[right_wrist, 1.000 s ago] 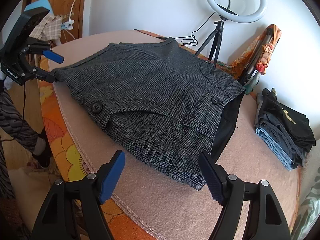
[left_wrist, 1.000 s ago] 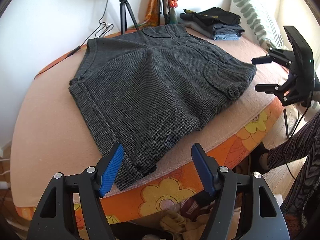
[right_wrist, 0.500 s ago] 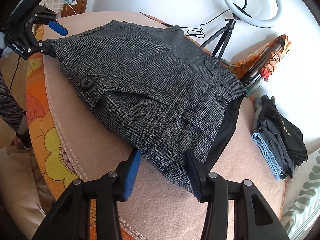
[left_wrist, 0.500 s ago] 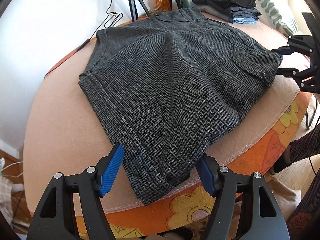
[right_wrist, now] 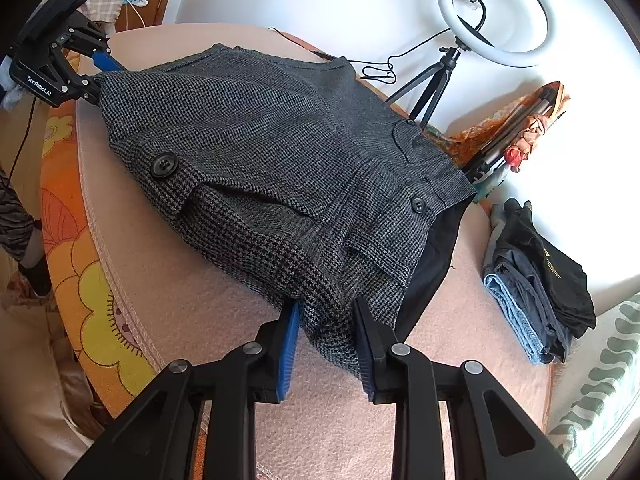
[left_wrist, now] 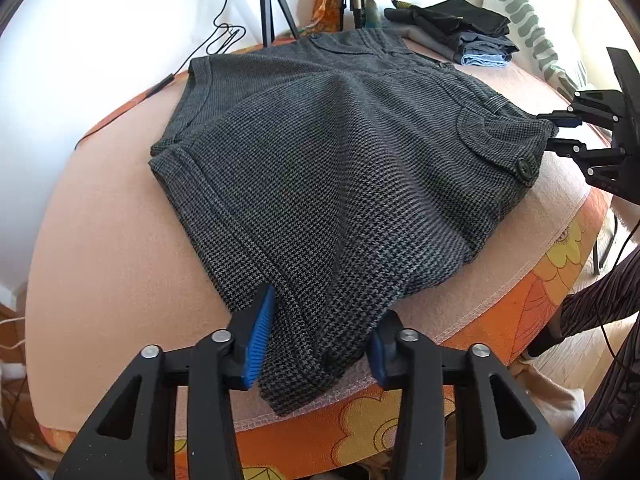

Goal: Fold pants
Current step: 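Grasp the grey shorts' leg hem with the right gripper while the left grasps beside it, then lift the hem and fold it over toward the waistband with both grippers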

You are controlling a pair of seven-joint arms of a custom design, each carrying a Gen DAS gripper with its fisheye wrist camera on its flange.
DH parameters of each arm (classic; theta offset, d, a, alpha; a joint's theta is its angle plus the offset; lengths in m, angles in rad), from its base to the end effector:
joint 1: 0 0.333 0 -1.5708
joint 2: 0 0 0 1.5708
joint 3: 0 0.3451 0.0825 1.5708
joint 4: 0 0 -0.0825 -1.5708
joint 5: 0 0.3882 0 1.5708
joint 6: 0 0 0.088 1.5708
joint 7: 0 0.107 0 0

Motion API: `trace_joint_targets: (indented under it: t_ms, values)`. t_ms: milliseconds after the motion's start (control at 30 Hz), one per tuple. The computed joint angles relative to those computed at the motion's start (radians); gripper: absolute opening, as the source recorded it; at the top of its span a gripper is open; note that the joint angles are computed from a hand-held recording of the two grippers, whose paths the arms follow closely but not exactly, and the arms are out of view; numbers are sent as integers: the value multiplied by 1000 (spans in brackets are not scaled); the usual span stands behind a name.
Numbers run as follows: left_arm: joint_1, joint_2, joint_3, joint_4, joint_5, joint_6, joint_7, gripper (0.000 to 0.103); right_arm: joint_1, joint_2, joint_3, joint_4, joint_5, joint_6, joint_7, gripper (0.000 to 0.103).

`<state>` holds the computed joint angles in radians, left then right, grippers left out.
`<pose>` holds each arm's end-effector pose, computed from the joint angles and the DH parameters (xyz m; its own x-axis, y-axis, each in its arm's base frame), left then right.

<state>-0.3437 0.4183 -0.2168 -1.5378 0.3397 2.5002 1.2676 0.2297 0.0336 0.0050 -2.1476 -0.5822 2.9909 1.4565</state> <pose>0.6365 -0.3685 0.5050 -0.3973 -0.9153 -0.0655 -0.7519 0.3656 -0.5486 0.5656 0.1753 0.5006 0.5493 -0.6582 0.5149 -0.3935 -0.7473 -0.5355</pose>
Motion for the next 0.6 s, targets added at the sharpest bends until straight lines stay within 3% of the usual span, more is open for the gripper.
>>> trace_joint_targets:
  t_ms: [67,100,367,533,600]
  values:
    - [16,-7,-13,-13,-19,44,30,14,0,-5,-2,-1,-13,16,25,21]
    - [18,-12,-13,-18,-20,62,33,12,-2,-8,-3,-1,-15,26,37,20]
    - [18,-37,16,-15,27,136,-18,10,-18,-23,3,35,-133,96,219,17]
    - [16,7,29,82,41,139,-20,9,-19,-14,-4,96,-263,110,383,16]
    - [18,34,30,137,36,130,-11,9,-18,-9,-2,114,-227,111,375,16]
